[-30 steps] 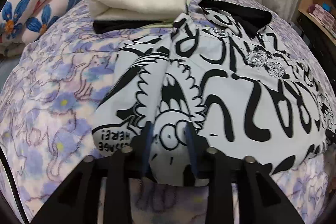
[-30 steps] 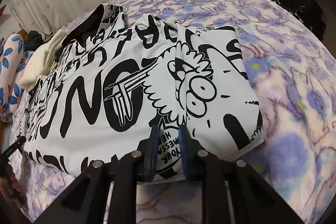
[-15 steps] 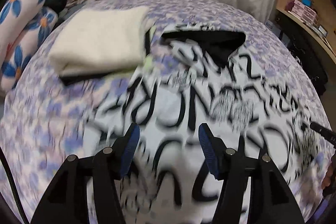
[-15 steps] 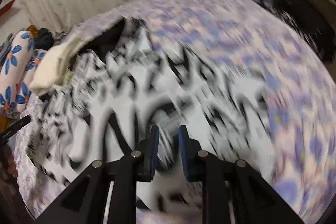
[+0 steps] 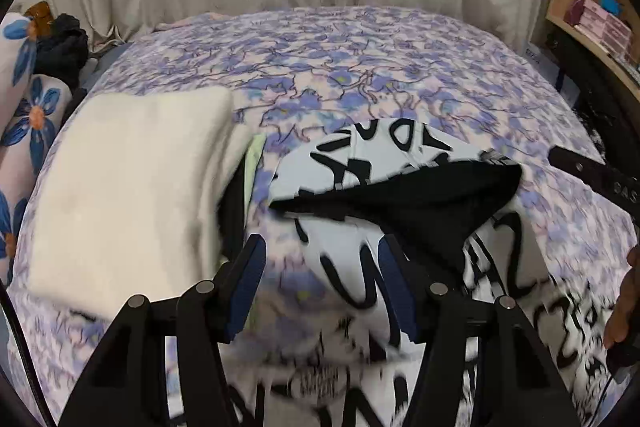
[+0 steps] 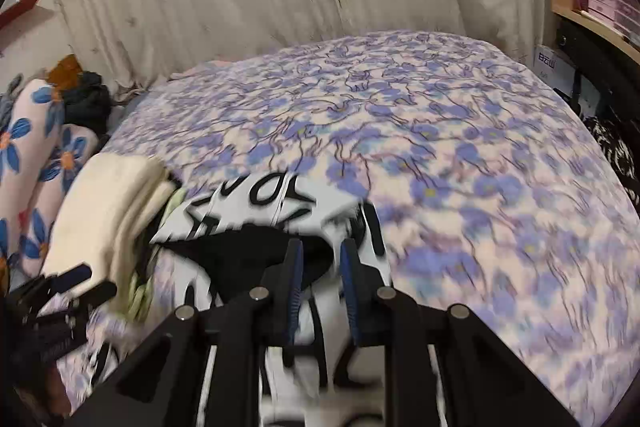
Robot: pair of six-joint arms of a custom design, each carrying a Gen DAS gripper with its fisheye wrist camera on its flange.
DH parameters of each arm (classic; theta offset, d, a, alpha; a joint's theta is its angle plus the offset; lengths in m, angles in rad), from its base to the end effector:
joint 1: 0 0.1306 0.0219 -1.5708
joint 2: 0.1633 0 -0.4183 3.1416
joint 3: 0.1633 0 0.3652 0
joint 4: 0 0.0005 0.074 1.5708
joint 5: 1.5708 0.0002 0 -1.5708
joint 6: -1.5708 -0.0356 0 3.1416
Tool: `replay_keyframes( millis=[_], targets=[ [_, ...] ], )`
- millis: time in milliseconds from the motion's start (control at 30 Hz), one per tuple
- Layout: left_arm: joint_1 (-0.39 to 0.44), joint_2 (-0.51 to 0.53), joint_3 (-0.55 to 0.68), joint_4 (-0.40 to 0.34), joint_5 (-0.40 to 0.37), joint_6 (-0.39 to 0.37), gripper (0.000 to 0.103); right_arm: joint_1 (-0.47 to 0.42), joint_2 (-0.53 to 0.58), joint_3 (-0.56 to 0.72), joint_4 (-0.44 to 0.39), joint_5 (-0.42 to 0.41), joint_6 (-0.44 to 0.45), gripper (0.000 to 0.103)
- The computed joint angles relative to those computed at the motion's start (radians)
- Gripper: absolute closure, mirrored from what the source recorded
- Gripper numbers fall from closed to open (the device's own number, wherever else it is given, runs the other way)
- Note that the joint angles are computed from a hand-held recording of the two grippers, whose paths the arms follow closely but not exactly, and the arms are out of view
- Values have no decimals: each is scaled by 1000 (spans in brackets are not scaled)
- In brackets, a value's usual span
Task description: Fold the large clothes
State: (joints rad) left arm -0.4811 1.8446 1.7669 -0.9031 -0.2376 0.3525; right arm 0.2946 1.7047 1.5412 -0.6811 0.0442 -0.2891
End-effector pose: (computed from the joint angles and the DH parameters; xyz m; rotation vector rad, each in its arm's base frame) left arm 0.5562 -0.2815 0.3909 0.0704 2.5102 -0.0348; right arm 0.5531 0.1656 0.3891 0.0137 2.4255 0.2138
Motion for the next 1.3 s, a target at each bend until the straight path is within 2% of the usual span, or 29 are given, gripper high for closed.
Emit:
replay_keyframes(
  millis=[167, 233, 300, 400, 600, 700, 900, 967, 1033, 1100, 1200, 1300],
  targets=[
    [26, 137, 173, -55, 0, 0, 46, -4, 132, 141, -52, -35, -15, 84],
    [34, 169, 211, -51, 15, 21, 46, -1, 172, 175, -84, -39, 1, 84],
    [39, 200, 245, -60, 23, 39, 46, -2, 200, 190, -109, -61, 22, 84],
    [43, 246, 286, -97, 24, 46, 46, -2, 202, 150, -109, -65, 76, 84],
    [32, 275, 258, -138, 26, 0, 46, -30, 175, 5, -83, -83, 162, 84],
    [32, 268, 206, -130, 64, -8, 46, -58, 149, -55, -54, -143, 171, 84],
    [48, 242, 137, -88, 120, 18, 45, -114, 98, -73, -33, -267, 103, 84],
    [59, 240, 130, -78, 156, 37, 45, -127, 92, -68, -19, -275, 79, 74],
    [70, 241, 126, -68, 187, 58, 45, -140, 105, -46, -13, -277, 41, 49],
    [75, 242, 118, -53, 204, 68, 45, -150, 137, -6, -27, -302, 13, 44],
    [74, 244, 107, -28, 201, 57, 44, -157, 211, 74, -71, -347, -24, 43],
    [73, 243, 98, -12, 199, 52, 43, -148, 271, 128, -98, -351, -43, 43]
  ],
)
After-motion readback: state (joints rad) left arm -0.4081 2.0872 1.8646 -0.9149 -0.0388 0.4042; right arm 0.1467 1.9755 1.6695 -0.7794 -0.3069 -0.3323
